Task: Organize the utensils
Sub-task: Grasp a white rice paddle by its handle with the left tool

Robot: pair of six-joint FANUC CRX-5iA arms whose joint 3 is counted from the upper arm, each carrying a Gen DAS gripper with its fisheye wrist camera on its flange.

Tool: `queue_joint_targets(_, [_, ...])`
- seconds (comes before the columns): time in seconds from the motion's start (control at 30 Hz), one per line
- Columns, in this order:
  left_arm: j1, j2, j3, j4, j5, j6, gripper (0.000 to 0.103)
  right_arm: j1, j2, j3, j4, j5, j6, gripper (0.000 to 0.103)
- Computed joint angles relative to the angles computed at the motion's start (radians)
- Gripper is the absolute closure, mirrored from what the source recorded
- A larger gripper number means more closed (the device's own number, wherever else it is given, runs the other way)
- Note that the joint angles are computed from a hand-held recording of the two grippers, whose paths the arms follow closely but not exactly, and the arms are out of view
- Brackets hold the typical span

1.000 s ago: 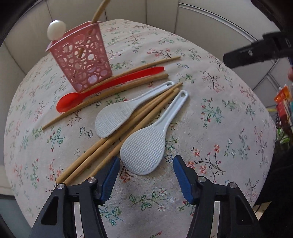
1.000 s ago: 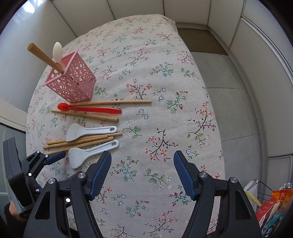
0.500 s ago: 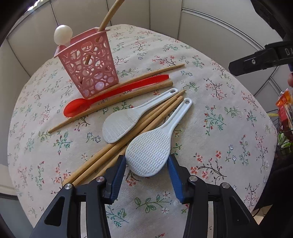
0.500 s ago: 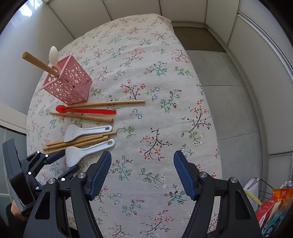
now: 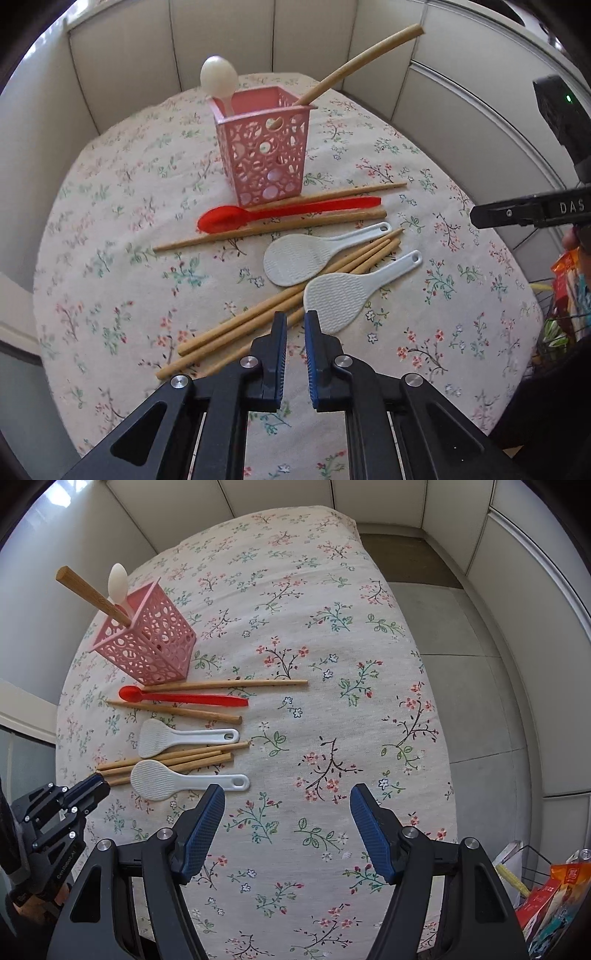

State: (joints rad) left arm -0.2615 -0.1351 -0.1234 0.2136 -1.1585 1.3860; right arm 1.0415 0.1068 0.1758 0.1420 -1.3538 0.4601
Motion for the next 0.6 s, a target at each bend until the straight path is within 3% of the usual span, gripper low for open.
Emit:
queue_joint_targets(0.1, [0.051,0.024,-0.047,0.142,-0.022,0.027,0.080,0.002,0.007,0.005,0.001,-0.005,0.008,0.030])
queue_joint_targets(0.3, [0.068,0.046,-0.105,0.231,0.024,0.111,0.080,-0.001,0.005,0.004,-0.004,-0.007,0.008,0.030])
queue_joint_targets(0.4, [0.067,0.052,-0.134,0.265,0.063,0.128,0.081,-0.005,0.003,0.001,-0.007,-0.008,0.008,0.030])
queue_joint_targets(0.5, [0.061,0.045,-0.139,0.257,0.096,0.154,0.098,-0.006,0.000,-0.003,-0.010,-0.007,0.008,0.030])
queue_joint_targets(0.6, [0.056,0.027,-0.116,0.214,0.114,0.166,0.099,-0.006,0.000,-0.003,-0.012,-0.002,0.010,0.030])
